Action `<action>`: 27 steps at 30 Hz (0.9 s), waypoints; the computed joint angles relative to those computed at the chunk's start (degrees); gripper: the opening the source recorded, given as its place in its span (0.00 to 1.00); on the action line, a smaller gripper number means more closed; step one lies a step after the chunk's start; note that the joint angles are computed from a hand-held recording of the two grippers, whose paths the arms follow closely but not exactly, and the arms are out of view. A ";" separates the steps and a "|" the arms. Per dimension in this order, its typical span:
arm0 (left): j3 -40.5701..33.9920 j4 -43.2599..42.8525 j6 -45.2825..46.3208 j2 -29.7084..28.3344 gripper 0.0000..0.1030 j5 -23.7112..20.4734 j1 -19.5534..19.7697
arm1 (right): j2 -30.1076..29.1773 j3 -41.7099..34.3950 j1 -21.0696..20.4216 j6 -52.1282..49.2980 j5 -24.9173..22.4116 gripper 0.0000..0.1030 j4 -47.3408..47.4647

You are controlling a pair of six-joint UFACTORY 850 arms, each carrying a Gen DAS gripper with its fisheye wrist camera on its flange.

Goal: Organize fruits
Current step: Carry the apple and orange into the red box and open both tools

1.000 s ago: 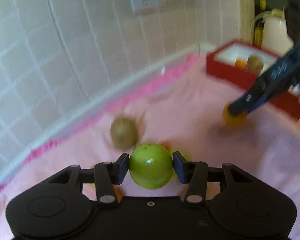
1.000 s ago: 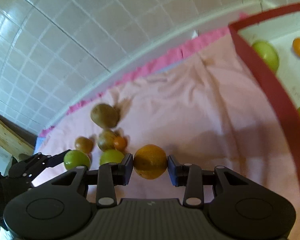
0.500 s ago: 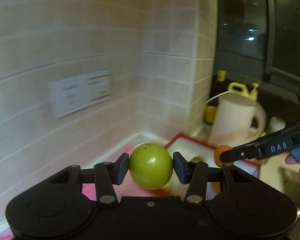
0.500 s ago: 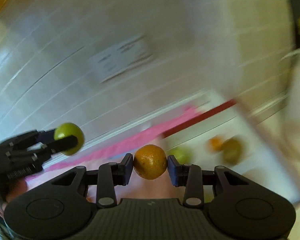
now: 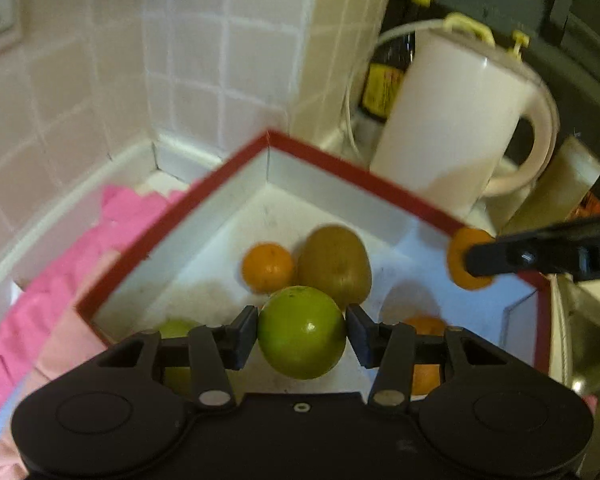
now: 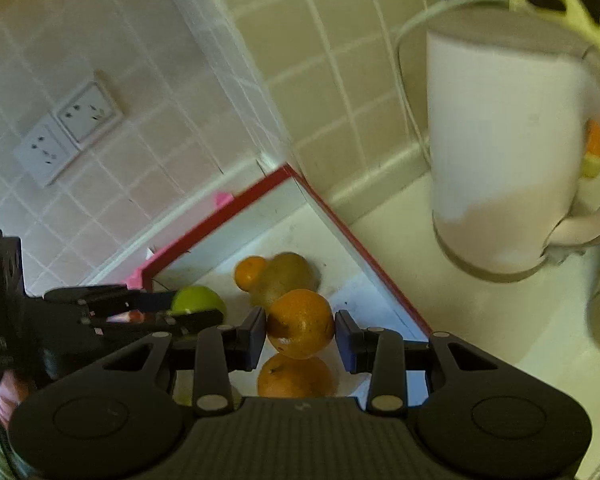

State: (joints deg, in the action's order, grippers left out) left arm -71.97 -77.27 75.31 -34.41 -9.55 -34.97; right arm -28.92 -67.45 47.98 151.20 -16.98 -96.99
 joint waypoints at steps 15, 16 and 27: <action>-2.76 25.67 -20.15 -3.22 0.56 3.12 -1.92 | -9.98 -10.83 -0.68 -28.77 -2.33 0.38 26.32; -2.50 25.57 -19.72 -3.05 0.56 3.44 -2.01 | -10.40 -11.59 -0.44 -31.77 -3.47 0.38 28.63; -1.79 21.57 -15.29 -2.79 0.57 4.73 -2.35 | -11.95 -14.17 0.43 -41.01 -7.17 0.39 35.65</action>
